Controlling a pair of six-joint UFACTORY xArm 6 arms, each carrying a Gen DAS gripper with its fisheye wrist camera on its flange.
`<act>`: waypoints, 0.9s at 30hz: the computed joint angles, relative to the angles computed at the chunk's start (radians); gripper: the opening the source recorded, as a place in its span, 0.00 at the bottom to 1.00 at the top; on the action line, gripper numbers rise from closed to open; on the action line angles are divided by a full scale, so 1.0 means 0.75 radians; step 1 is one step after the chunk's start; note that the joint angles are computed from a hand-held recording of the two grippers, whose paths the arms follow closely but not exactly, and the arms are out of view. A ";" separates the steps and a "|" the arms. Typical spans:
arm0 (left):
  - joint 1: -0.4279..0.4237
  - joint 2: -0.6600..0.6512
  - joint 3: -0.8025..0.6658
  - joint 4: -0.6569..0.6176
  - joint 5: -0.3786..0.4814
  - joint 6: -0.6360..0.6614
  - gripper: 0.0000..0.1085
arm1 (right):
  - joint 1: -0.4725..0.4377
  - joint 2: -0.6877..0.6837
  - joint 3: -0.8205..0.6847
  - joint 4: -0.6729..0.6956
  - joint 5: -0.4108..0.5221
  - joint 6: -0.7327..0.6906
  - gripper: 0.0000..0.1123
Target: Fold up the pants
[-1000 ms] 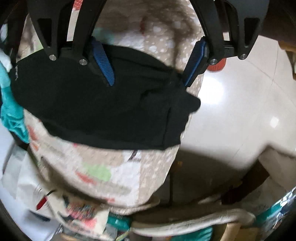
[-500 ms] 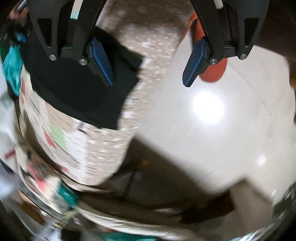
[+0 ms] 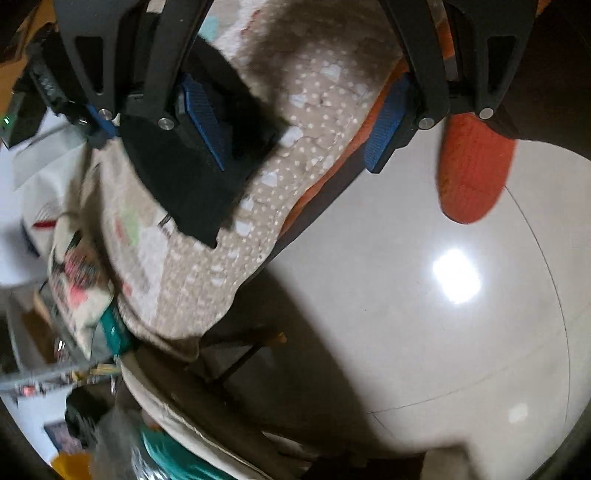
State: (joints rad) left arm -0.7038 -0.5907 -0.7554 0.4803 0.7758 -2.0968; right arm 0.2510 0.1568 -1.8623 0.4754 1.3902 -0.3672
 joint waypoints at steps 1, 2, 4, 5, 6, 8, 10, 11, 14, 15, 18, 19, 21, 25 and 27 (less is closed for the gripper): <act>0.007 -0.001 0.011 0.015 -0.040 -0.020 0.70 | 0.050 0.043 -0.056 -0.014 0.030 -0.013 0.53; 0.014 0.007 0.016 0.011 -0.078 -0.015 0.70 | 0.067 0.056 -0.068 -0.016 0.044 -0.025 0.54; 0.017 0.055 -0.002 -0.024 -0.128 0.032 0.70 | 0.130 0.139 -0.165 -0.032 0.094 -0.026 0.54; 0.015 0.081 -0.013 -0.049 -0.148 0.060 0.70 | 0.148 0.168 -0.199 -0.043 0.100 -0.019 0.54; 0.013 0.110 -0.025 -0.086 -0.168 0.099 0.70 | 0.172 0.187 -0.220 -0.054 0.112 -0.018 0.54; 0.009 0.136 -0.032 -0.131 -0.180 0.132 0.70 | 0.214 0.240 -0.293 -0.078 0.173 -0.019 0.54; 0.010 0.159 -0.037 -0.137 -0.197 0.126 0.74 | 0.260 0.307 -0.387 -0.120 0.235 -0.038 0.54; 0.014 0.172 -0.042 -0.147 -0.209 0.135 0.75 | 0.286 0.360 -0.464 -0.153 0.268 -0.049 0.55; 0.007 0.188 -0.050 -0.176 -0.215 0.148 0.78 | 0.373 0.455 -0.603 -0.267 0.341 -0.117 0.60; 0.007 0.198 -0.058 -0.184 -0.213 0.158 0.79 | 0.407 0.473 -0.626 -0.309 0.357 -0.150 0.61; 0.009 0.224 -0.088 -0.263 -0.197 0.288 0.74 | 0.461 0.510 -0.659 -0.385 0.378 -0.192 0.64; 0.010 0.214 -0.081 -0.269 -0.201 0.302 0.64 | 0.480 0.511 -0.651 -0.414 0.388 -0.204 0.64; 0.020 0.190 -0.051 -0.272 -0.271 0.337 0.42 | 0.531 0.431 -0.500 -0.527 0.285 -0.221 0.42; 0.029 0.176 -0.045 -0.282 -0.378 0.416 0.14 | 0.520 0.361 -0.398 -0.533 0.209 -0.198 0.24; 0.023 0.180 -0.063 -0.256 -0.406 0.420 0.14 | 0.497 0.322 -0.361 -0.500 0.177 -0.183 0.22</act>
